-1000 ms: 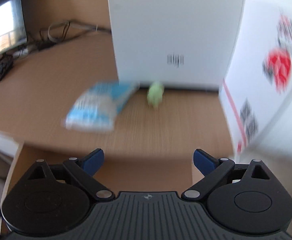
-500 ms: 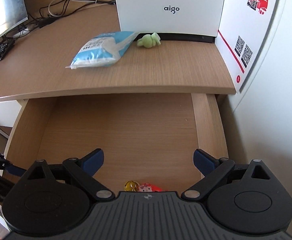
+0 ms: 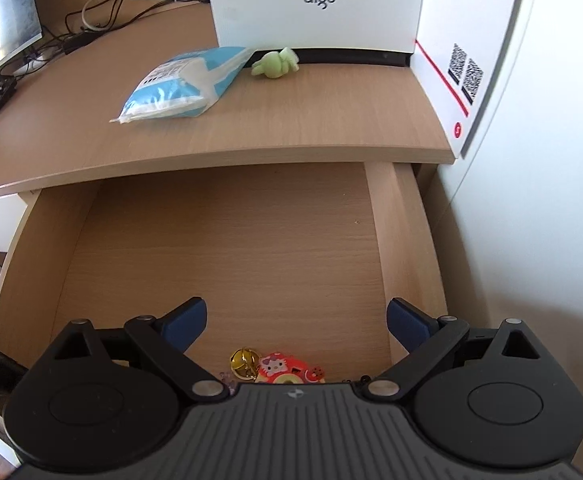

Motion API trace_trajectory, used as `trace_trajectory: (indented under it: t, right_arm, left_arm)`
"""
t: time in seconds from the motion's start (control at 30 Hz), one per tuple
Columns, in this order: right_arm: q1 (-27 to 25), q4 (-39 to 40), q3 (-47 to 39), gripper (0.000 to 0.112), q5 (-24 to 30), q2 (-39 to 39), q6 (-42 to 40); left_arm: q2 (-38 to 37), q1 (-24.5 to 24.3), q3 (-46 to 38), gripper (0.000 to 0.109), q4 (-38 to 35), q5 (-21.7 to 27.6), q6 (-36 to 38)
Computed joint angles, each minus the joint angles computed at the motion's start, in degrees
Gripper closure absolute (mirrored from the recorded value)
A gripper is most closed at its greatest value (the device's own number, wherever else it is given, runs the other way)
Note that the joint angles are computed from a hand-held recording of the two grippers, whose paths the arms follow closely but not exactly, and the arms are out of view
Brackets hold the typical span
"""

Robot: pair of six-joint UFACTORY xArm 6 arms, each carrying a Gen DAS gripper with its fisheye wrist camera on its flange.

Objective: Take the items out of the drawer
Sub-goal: 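Lower the left gripper into the drawer and grasp the pink toy figure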

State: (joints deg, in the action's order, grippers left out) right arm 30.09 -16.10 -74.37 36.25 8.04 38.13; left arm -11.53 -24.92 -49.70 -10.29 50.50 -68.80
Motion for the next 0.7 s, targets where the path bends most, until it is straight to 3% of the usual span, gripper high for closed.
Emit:
trace_trajectory:
  t: [0.1,0.2,0.3,0.37,0.47,0.6,0.7]
  right_arm:
    - [-0.41,1.06,0.18,0.015,-0.24,-0.09,-0.7]
    - [-1.08,2.46,0.27,0.015,0.02,-0.4,-0.8]
    - [-1.97,5.23,-0.07,0.015,-0.58,-0.88,-1.25]
    - [-2.2,5.95,-0.42,0.015,-0.98,-1.36,-0.96]
    - [-2.02,4.85,-1.16,0.014,-0.98,-2.03,-1.13]
    - [-1.85,4.25,-1.86,0.013,-0.51,-2.8,-1.85]
    - [-1.85,3.43,-2.19,0.012,0.88,-3.21,-1.33]
  left_arm:
    - [3.31,-0.9,-2.07,0.061,1.48,-6.51,4.32]
    - [7.14,-2.87,-6.18,0.061,1.94,-12.19,16.13]
    - [9.86,-3.64,-8.39,0.061,-8.94,-16.95,29.84]
    - [12.47,-4.34,-10.67,0.061,-11.5,-18.62,30.93]
    - [15.98,-4.99,-14.69,0.061,-7.0,-18.31,32.31]
    - [19.72,-5.3,-19.49,0.058,-8.68,-14.0,46.48]
    - [22.06,-4.77,-21.76,0.051,-8.05,-12.51,49.26]
